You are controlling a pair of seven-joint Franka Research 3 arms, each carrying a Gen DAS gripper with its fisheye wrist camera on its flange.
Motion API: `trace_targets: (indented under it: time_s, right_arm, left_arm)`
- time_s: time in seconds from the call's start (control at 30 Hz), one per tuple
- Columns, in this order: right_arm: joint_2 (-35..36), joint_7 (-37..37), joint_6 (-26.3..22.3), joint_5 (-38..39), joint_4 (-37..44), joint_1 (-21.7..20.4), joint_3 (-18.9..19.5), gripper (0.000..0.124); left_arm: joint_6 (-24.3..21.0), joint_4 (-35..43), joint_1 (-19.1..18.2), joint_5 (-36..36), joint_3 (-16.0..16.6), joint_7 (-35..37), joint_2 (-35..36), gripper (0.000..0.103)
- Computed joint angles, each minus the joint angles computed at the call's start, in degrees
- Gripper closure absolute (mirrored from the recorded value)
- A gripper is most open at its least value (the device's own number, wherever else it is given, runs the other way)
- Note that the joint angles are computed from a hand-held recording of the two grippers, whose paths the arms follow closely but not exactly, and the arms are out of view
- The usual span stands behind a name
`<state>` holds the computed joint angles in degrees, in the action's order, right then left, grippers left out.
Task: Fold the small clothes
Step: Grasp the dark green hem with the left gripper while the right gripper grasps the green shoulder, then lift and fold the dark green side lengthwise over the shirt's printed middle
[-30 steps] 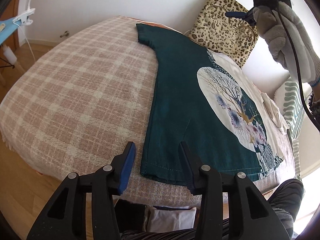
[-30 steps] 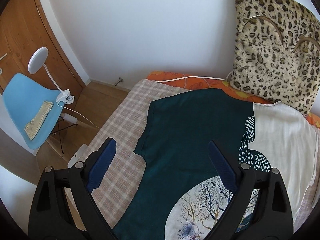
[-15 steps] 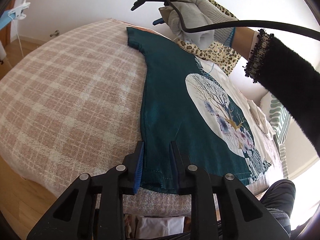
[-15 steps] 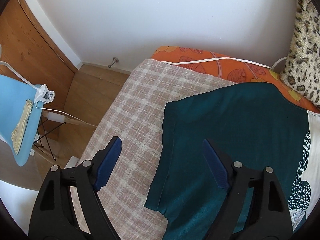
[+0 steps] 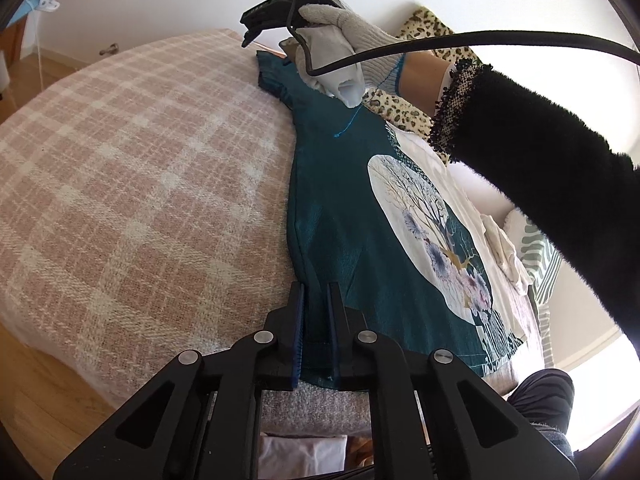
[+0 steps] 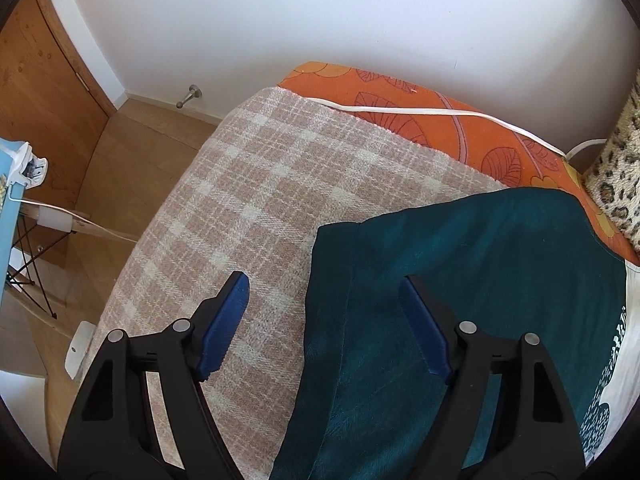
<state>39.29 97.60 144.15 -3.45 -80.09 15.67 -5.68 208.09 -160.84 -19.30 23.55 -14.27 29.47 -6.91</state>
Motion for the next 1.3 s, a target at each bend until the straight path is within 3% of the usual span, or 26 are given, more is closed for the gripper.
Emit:
trace_targets:
  time_s: [0.13,0.23,0.3,0.37,0.43,0.63,0.8,1.13,1.3]
  right_arm:
    - [2.18,1.37,-2.79,-4.09,2.40,2.23,-2.27,0.051]
    - [1.79,1.74,-0.78,-5.57,1.02,2.55,-2.49,0.055]
    - [1.51,1.53,-0.49,-5.57,0.81,2.33,-2.17,0.071]
    - [1.44,2.35,-1.49,-5.97,1.30,2.61,-2.61,0.108]
    - [1.40,2.18,-2.62,-4.08,2.14,1.04,-1.43,0.114]
    - [-2.45,-2.46,1.33,5.22,-2.06,-5.01,2.83,0.117]
    - [-7.56,-6.49,4.37,8.83,-6.68,-7.35,3.23,0.118]
    - [-16.33,-11.78,7.59,11.12,-14.59,-10.85,1.52,0.118]
    - [-19.66,-12.69,9.13,11.64,-18.71,-13.09,0.26,0.118]
  left_arm:
    - [0.66,-0.12,0.06,-0.23,0.02,-0.31,0.40,0.097]
    - [0.51,0.05,0.05,1.38,0.64,-2.04,0.32,0.097]
    - [0.25,0.22,0.10,2.36,0.83,-2.57,0.13,0.098]
    - [-0.82,0.91,0.00,4.44,1.32,-3.50,-0.10,0.098]
    - [-1.38,1.61,-0.15,5.86,1.48,-3.98,-0.05,0.099]
    - [-1.68,4.71,-0.05,16.03,3.36,-9.97,0.88,0.099]
    - [-1.59,6.89,0.09,21.95,3.99,-13.43,0.55,0.099]
    - [-2.39,14.43,-0.58,29.18,1.53,-17.30,4.72,0.099]
    - [-2.79,21.78,0.99,42.60,-0.34,-27.69,9.41,0.100]
